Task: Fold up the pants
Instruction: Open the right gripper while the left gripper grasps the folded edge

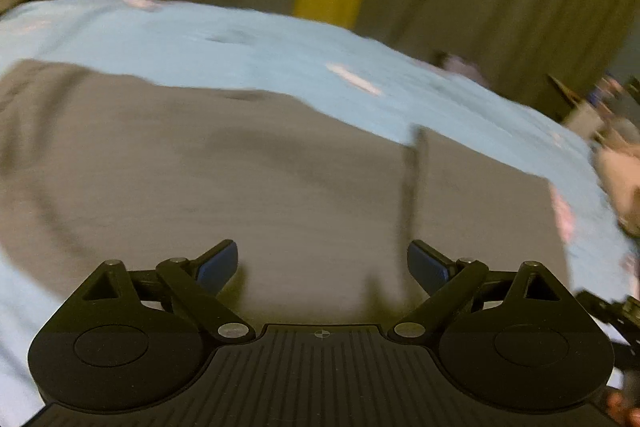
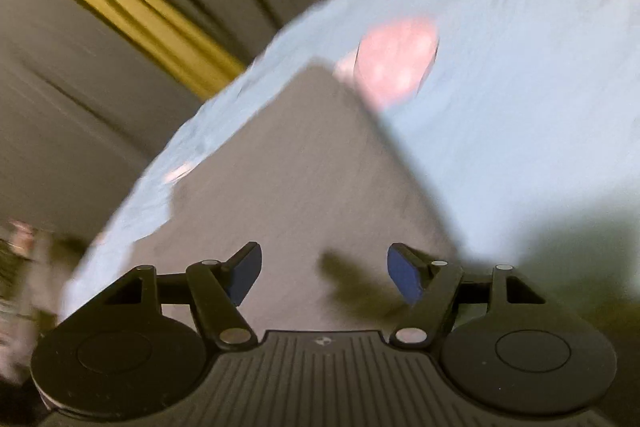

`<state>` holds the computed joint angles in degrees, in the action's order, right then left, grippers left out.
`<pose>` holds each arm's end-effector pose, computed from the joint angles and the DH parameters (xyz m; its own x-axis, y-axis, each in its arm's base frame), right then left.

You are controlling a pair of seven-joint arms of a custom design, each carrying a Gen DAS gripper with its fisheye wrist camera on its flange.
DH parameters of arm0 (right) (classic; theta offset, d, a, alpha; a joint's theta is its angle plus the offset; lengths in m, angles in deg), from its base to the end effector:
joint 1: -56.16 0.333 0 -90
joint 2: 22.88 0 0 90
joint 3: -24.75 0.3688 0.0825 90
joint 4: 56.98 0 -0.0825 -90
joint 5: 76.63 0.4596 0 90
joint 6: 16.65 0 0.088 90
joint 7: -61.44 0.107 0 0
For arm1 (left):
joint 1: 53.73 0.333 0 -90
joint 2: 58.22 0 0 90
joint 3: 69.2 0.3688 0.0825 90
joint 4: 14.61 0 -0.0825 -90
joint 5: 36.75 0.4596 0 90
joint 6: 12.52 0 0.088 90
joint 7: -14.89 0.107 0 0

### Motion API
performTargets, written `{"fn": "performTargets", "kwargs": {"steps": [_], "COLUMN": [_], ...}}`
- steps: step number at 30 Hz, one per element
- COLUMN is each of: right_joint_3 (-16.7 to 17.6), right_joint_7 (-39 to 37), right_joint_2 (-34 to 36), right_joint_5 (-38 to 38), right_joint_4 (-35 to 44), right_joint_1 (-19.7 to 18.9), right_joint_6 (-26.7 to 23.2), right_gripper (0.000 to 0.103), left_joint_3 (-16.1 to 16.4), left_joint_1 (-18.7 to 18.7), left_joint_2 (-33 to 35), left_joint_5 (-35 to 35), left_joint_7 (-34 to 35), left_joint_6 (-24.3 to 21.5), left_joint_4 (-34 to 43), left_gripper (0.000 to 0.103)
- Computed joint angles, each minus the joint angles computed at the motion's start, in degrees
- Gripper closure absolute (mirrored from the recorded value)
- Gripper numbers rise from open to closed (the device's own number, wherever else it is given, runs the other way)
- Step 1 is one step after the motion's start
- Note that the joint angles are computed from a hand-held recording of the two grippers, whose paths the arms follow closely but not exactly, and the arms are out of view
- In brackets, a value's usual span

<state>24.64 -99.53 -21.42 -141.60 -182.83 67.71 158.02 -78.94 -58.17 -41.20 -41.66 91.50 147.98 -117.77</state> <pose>0.5923 0.1917 0.4432 -0.3388 -0.7980 -0.4985 -0.5413 0.5986 -0.5904 0.7421 -0.1701 0.4797 -0.0123 -0.9631 0.2688 -0.7874 -0.1564 -0.5963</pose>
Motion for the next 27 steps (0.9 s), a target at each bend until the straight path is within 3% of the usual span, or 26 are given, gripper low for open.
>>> {"fn": "performTargets", "kwargs": {"steps": [1,3,6,9,12,15,19,22,27], "right_joint_3": [-0.10,-0.30,-0.39,-0.92,-0.86,-1.16,-1.93,-2.22,-2.85], "right_joint_7": [3.94,9.95,5.82,6.01,4.04,2.01,1.96,2.12,6.46], "right_joint_2": [-0.17,0.44,1.81,2.11,2.40,3.33,3.78,4.16,4.21], "right_joint_5": [-4.37,-10.44,-6.47,-8.98,-8.57,-6.98,-7.21,-7.62,-11.40], "right_joint_4": [0.50,1.33,1.69,2.42,2.54,3.11,3.42,3.80,4.13], "right_joint_1": [0.28,-0.04,-0.31,0.52,0.90,1.23,1.98,2.42,2.78], "right_joint_6": [-1.82,-1.38,0.00,-0.36,-0.89,-0.84,-0.57,-0.86,-0.34], "right_gripper": [0.013,0.009,0.009,0.009,0.009,0.009,0.008,0.008,0.008], "left_joint_3": [-2.16,-5.05,-3.81,-2.98,-3.59,-2.72,-2.66,-3.21,-3.03], "left_joint_1": [1.31,2.78,0.22,-1.17,-1.05,-2.06,-2.33,-1.92,-2.24], "left_joint_2": [1.44,4.69,8.49,11.12,12.91,14.76,16.30,16.85,14.72], "left_joint_5": [-2.82,-7.35,-6.08,-4.75,-6.21,-5.50,-5.20,-6.64,-5.58], "left_joint_7": [3.06,8.05,8.06,7.81,8.21,6.35,5.48,4.75,5.70], "left_joint_6": [-1.89,-6.42,-11.16,-14.92,-16.46,-19.61,-19.09,-18.43,-15.50], "left_joint_4": [2.06,6.63,11.97,15.51,17.57,20.34,21.90,22.39,19.76], "left_gripper": [0.007,0.008,0.023,0.044,0.055,0.057,0.057,0.080,0.085]}}
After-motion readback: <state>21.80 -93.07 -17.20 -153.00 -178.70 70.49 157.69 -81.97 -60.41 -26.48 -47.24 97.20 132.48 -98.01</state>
